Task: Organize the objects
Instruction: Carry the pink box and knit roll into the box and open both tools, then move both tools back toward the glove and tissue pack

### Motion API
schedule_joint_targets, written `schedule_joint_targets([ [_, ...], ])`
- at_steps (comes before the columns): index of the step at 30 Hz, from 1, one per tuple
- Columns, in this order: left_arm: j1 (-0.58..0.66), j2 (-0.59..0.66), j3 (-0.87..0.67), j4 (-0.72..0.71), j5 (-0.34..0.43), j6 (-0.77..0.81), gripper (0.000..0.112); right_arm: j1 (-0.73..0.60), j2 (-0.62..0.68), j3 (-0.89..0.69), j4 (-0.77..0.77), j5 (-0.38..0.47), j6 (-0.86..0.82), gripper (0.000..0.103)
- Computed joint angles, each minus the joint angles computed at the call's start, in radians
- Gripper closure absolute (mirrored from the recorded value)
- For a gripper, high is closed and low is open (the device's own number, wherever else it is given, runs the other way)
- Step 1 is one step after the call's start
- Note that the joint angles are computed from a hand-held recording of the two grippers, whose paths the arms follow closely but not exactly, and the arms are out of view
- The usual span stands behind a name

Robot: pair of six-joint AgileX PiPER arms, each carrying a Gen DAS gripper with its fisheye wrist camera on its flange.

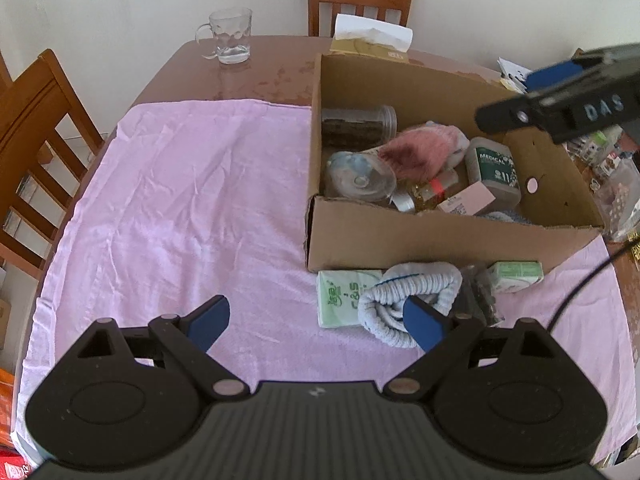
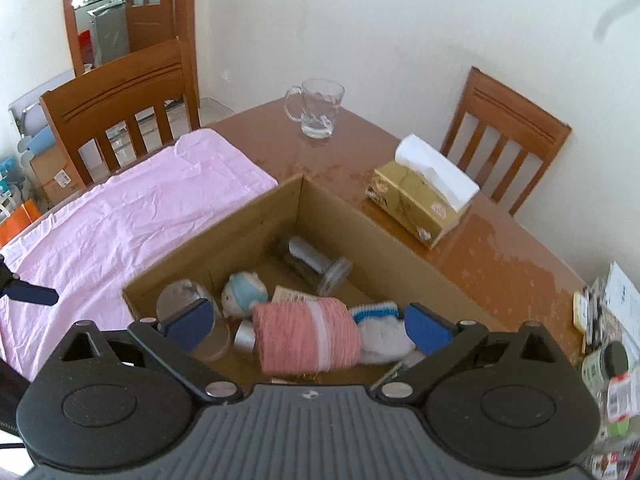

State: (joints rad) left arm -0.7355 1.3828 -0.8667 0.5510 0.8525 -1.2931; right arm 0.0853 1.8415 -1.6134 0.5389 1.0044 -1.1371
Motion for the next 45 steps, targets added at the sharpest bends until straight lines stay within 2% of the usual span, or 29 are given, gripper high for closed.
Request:
schedule_joint_targets([
  [15,-0.022,-0.011,0.058,0.004,-0.002,-0.077,0.019,-0.106,-0.158,0.284,-0.002,-0.117,0.034,0.0],
  [21,-0.055,-0.002,0.071,0.028,0.035,-0.141,0.019,-0.159,-0.227,0.419,-0.001,-0.186,0.051,0.0],
  [26,-0.053,-0.013,0.091,0.009,0.028,-0.164,0.019,-0.201,-0.229,0.491,0.009,-0.199,0.111,0.0],
  [28,-0.056,-0.016,0.092,0.004,0.038,-0.168,0.019,-0.192,-0.265,0.568,0.036,-0.292,0.067,0.0],
  [30,-0.064,-0.024,0.096,0.011,0.05,-0.176,0.019,-0.146,-0.305,0.626,-0.017,-0.395,0.1,0.0],
  [32,-0.064,-0.03,0.101,0.007,0.055,-0.174,0.019,-0.143,-0.352,0.69,0.04,-0.472,0.028,0.0],
  [33,-0.063,-0.033,0.105,0.005,0.054,-0.173,0.019,-0.153,-0.356,0.699,0.069,-0.461,0.001,0.0],
  [36,-0.058,-0.04,0.119,0.0,0.049,-0.169,0.019,-0.171,-0.331,0.692,0.039,-0.413,0.068,0.0],
  [39,-0.048,-0.039,0.128,-0.009,0.036,-0.164,0.019,-0.176,-0.307,0.709,0.016,-0.418,0.109,0.0],
  [45,-0.041,-0.036,0.127,-0.015,0.019,-0.141,0.019,-0.15,-0.202,0.687,0.066,-0.431,0.161,0.0],
])
